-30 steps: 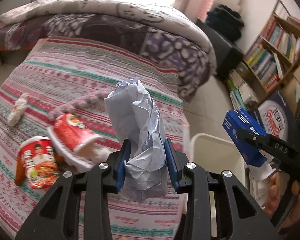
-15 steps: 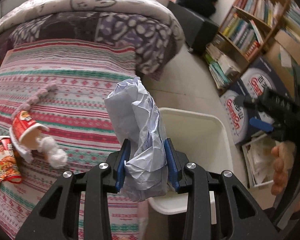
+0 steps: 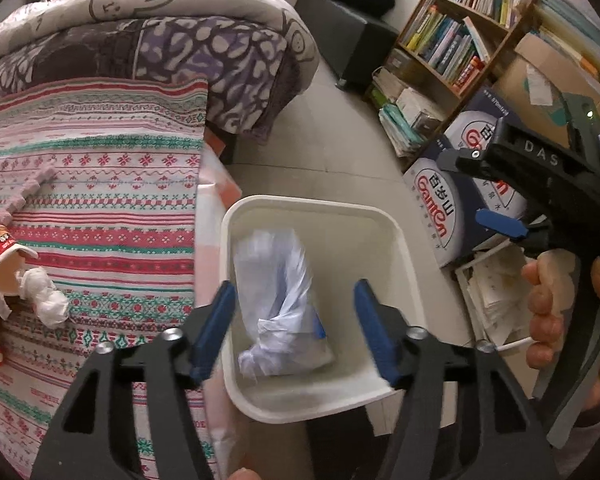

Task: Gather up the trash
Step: 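Open the left tool to drop the crumpled paper into the bin, then grasp the red instant-noodle cup with the left tool and lift it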

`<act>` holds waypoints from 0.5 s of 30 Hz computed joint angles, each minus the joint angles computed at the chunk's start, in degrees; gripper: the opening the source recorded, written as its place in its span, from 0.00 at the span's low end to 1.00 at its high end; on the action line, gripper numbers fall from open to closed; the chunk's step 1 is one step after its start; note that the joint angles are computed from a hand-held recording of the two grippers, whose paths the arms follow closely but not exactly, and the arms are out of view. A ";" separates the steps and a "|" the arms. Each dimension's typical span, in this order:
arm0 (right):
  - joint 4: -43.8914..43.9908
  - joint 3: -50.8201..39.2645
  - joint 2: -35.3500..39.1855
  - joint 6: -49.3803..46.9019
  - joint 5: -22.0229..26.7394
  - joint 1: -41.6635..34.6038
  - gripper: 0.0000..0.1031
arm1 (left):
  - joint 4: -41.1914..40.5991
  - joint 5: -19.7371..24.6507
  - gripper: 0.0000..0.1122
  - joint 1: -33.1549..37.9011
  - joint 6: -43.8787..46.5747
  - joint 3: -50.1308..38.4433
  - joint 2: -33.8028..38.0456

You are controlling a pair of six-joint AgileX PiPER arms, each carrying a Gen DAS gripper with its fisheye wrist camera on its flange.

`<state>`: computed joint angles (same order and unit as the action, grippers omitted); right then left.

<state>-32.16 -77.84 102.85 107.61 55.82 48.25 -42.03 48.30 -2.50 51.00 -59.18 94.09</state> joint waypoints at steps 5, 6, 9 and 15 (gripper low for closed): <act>0.42 -0.46 0.50 -0.33 -0.35 -0.02 0.89 | 1.21 0.11 0.58 0.96 -1.38 -0.67 0.62; 0.82 -1.02 0.95 -0.66 -0.40 -0.06 0.89 | 1.72 0.02 0.58 1.38 -1.79 -0.79 0.80; 1.82 -3.26 2.65 -2.26 -0.76 -0.03 0.89 | 3.02 -0.60 0.58 2.70 -2.13 -0.77 1.09; 4.36 -11.46 8.43 -7.63 -0.24 0.44 0.91 | 5.41 -1.24 0.58 7.38 -1.75 -1.12 2.33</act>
<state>-27.80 -89.31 111.27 99.98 55.59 48.69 -36.62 47.06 4.88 49.25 -60.30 96.42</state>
